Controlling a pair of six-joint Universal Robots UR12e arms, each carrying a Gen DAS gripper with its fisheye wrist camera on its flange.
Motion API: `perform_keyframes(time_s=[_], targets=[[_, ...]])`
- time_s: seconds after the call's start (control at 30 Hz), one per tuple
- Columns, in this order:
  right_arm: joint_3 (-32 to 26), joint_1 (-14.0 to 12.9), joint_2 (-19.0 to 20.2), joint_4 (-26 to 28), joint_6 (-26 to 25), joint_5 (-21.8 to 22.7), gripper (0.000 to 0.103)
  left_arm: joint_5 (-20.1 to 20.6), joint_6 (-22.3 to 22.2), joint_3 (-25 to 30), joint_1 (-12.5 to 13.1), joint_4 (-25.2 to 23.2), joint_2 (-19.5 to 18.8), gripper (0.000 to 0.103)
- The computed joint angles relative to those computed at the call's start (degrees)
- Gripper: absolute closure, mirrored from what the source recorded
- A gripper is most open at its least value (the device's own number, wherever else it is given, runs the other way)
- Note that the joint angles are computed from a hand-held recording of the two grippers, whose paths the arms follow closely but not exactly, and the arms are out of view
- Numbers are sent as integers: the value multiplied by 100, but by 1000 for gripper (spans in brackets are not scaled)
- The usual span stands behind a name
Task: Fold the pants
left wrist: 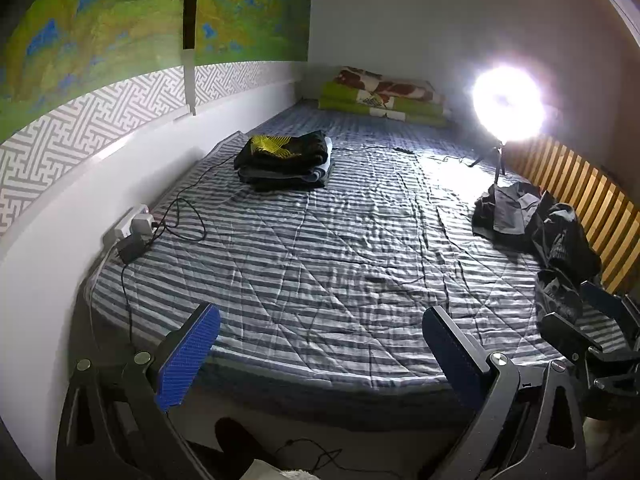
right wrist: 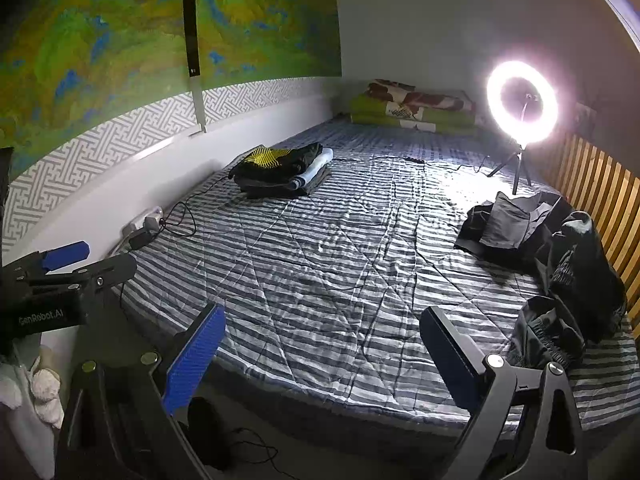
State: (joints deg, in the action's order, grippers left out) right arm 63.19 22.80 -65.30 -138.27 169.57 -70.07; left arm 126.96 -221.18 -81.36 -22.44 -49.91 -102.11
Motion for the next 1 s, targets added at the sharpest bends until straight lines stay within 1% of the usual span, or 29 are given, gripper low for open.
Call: perform_keyframes(time_s=[0.63, 0.77, 1.0], targets=[[1, 6, 25, 24, 37, -22, 7, -82, -3, 36, 31, -16, -45, 1], [-7, -1, 33, 43, 60, -25, 7, -20, 54, 47, 12, 40, -82, 1], [-29, -4, 50, 98, 65, -40, 7, -114, 115, 87, 40, 26, -118, 1]])
